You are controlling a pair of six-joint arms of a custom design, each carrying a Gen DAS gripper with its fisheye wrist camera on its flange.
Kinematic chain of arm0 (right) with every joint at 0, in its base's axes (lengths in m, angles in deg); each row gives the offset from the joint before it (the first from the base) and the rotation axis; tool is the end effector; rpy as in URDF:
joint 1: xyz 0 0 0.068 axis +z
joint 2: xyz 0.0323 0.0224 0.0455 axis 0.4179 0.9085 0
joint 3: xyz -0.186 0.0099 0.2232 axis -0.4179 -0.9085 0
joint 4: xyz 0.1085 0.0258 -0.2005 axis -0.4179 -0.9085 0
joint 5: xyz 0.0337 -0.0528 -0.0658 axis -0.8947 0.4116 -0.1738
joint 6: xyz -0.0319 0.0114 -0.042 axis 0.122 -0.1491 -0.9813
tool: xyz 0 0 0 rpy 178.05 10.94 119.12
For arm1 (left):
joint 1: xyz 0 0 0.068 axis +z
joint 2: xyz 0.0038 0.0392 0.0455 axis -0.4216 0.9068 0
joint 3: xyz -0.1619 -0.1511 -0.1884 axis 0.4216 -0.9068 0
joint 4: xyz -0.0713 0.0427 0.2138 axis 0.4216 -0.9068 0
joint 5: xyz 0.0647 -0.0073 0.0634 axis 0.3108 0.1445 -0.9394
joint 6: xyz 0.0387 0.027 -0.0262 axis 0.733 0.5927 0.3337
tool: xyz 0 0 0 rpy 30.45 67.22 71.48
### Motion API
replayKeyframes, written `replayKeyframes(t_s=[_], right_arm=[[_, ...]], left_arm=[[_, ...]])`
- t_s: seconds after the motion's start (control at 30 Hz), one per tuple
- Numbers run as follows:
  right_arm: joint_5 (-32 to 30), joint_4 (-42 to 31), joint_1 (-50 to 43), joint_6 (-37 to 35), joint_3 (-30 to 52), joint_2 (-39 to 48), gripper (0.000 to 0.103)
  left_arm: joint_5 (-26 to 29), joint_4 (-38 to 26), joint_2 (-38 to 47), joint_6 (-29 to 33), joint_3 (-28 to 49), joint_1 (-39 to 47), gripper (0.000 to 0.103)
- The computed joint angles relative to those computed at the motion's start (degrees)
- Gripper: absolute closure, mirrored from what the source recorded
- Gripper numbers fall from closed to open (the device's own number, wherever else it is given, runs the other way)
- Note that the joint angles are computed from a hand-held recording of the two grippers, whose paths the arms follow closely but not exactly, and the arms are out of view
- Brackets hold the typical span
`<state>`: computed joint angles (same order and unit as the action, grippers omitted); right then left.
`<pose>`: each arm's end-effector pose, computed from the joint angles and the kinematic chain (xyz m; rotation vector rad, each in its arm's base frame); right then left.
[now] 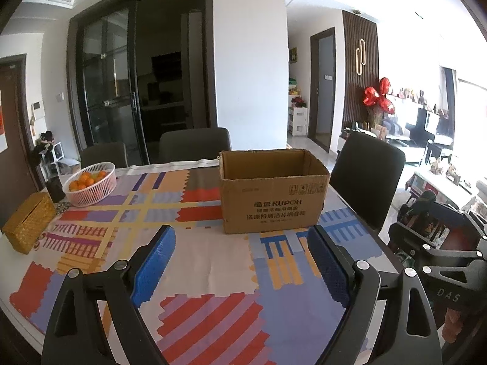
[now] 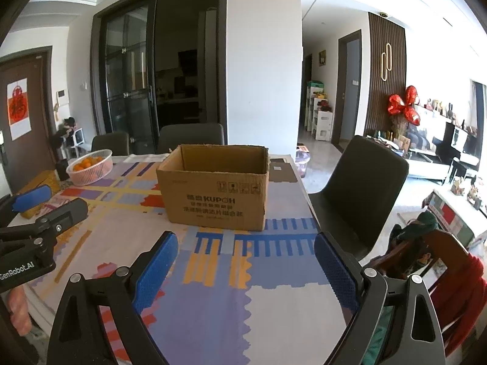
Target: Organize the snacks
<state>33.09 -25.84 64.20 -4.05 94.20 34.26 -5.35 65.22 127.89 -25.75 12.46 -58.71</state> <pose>0.2385 0.1682 0.2976 0.1493 2.1693 -0.0958 0.2614 -0.1611 0.2915 0.2533 2.0538 -0.1187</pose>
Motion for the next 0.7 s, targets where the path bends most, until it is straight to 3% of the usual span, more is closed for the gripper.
replayKeyframes(t_s=[0.7], right_arm=[[1.01, -0.28, 1.02, 0.24, 0.2, 0.07, 0.011]], left_arm=[[0.15, 0.9, -1.01, 0.64, -0.98, 0.4, 0.014]])
